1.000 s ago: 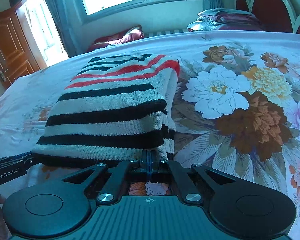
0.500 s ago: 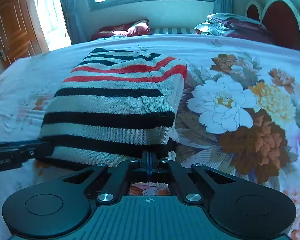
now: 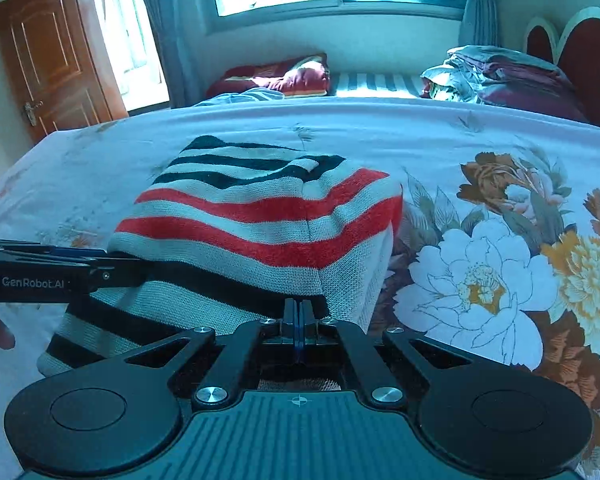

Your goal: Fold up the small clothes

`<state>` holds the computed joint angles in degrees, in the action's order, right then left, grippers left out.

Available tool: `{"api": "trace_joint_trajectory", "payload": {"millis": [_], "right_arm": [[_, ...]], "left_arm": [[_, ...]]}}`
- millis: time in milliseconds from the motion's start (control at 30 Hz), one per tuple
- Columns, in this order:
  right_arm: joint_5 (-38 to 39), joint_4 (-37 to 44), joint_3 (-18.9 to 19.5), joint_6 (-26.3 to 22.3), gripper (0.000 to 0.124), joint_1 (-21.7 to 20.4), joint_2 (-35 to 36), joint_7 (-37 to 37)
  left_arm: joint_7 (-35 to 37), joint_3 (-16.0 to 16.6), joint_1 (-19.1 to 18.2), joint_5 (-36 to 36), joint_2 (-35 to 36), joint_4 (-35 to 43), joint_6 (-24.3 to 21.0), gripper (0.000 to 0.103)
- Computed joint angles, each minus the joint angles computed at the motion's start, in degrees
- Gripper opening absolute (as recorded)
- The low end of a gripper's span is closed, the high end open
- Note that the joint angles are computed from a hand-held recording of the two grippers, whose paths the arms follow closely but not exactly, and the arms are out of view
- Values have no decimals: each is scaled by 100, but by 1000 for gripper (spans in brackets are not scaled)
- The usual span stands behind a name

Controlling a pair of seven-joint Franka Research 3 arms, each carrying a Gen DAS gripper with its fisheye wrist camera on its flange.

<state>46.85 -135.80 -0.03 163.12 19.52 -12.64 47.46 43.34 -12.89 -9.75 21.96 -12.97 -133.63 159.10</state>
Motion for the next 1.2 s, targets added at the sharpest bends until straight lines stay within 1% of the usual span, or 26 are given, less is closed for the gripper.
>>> {"api": "trace_joint_trajectory", "payload": {"millis": [33,100,133,167,200,233,267,333,433,500,600,700,767,800,867,900,967,1067,1133,1200], "right_arm": [[74,16,-65,-113,0,16,-42,-105],[634,32,-265,-258,0,82,-148,-379],[964,47,-344,-239,0,94,-163,-498],[1187,96,-393,-264,9,64,-130,-540],[1253,147,-381,-275,54,-20,-81,-419],[1611,214,-462,-343,84,-23,-38,-584],[1953,294,-541,-504,84,-43,4,-796],[1752,493,-523,-1027,84,-283,162,-506],[1665,709,-471,-1622,84,-565,369,-317],[1684,808,-440,-1945,84,-725,496,-201],[1751,983,-433,-2560,84,-962,708,-8],[1880,1078,-393,-2867,84,-1145,818,25],[2036,1205,-418,-3230,84,-1273,923,86],[2091,1265,-425,-3410,84,-1337,978,128],[2055,1337,-405,-3591,84,-1441,1033,226],[2005,1376,-389,-3663,84,-1478,1059,289],[1842,1490,-339,-3745,84,-1517,1124,454],[1724,1762,-267,-3922,84,-1540,1307,667],[1713,1867,-192,-3898,83,-1521,1384,634],[1472,1815,-62,-3486,82,-1405,1297,417]], "left_arm": [[69,39,-22,-52,-65,-31,13,59],[-231,-140,184,407,-216,-92,24,65],[-503,-302,348,781,-248,-45,-131,83],[-654,-370,419,1023,-238,5,-240,93],[-669,-345,401,1096,-213,22,-271,93],[-543,-260,324,999,-149,78,-338,94],[-460,-193,269,918,-98,112,-353,96],[-455,-145,241,915,-47,142,-340,97],[-314,-45,168,745,17,176,-295,97],[-152,20,118,584,36,180,-272,97],[178,125,39,264,49,175,-255,97],[822,385,-160,-579,73,122,-91,93],[1524,669,-414,-1558,96,53,78,86],[1863,787,-521,-2035,108,38,99,86],[2680,1079,-792,-3195,140,16,122,83],[2978,1168,-862,-3628,167,36,58,84],[3347,1205,-855,-4114,263,133,-125,89],[3848,1214,-834,-4958,422,241,-179,90],[3999,1106,-743,-5160,520,308,-137,90],[4083,957,-632,-5201,605,410,-134,82]]}}
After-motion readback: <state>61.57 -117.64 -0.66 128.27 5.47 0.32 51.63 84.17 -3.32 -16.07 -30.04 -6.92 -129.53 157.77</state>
